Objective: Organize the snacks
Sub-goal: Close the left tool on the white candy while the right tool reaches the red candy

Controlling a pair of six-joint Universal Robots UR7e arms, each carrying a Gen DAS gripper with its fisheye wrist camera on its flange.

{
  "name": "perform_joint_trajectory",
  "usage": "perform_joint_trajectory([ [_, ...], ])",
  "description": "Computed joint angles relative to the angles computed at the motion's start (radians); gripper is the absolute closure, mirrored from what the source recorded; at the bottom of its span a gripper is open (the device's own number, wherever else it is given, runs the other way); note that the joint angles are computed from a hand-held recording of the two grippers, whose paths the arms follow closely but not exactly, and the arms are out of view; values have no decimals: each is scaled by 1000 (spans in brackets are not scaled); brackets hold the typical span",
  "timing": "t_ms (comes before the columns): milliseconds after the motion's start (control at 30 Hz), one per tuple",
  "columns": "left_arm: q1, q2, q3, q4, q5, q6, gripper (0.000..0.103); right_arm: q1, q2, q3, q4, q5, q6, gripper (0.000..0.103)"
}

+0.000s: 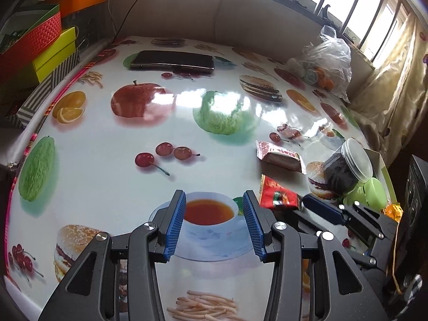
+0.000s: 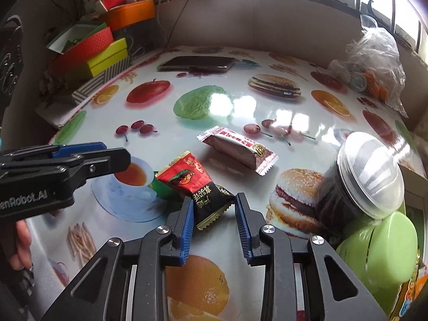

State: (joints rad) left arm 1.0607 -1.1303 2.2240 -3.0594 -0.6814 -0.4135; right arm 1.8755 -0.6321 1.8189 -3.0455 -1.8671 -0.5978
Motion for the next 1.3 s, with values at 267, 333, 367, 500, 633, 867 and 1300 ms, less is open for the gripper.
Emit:
perform_joint_trajectory([
  [267, 23, 64, -97, -11, -77, 153, 58, -31, -67, 78, -28, -7, 50, 97],
  [333, 29, 81, -126, 2, -89, 184, 58, -35, -80, 91, -23, -3, 49, 97],
  [367, 33, 88, -141, 18, -96, 197, 58, -35, -85, 97, -24, -7, 48, 97],
  [500, 45, 129, -202, 63, -113, 284, 58, -38, -101, 121, -45, -17, 57, 97],
  [633, 54, 156, -234, 58, -130, 345, 57, -47, -122, 144, -63, -25, 75, 97],
  [867, 66, 194, -279, 79, -158, 444, 52, -56, -143, 166, -65, -25, 99, 97],
  [1300, 46, 209, -292, 80, -131, 529, 52, -64, -149, 168, -56, -7, 111, 97],
])
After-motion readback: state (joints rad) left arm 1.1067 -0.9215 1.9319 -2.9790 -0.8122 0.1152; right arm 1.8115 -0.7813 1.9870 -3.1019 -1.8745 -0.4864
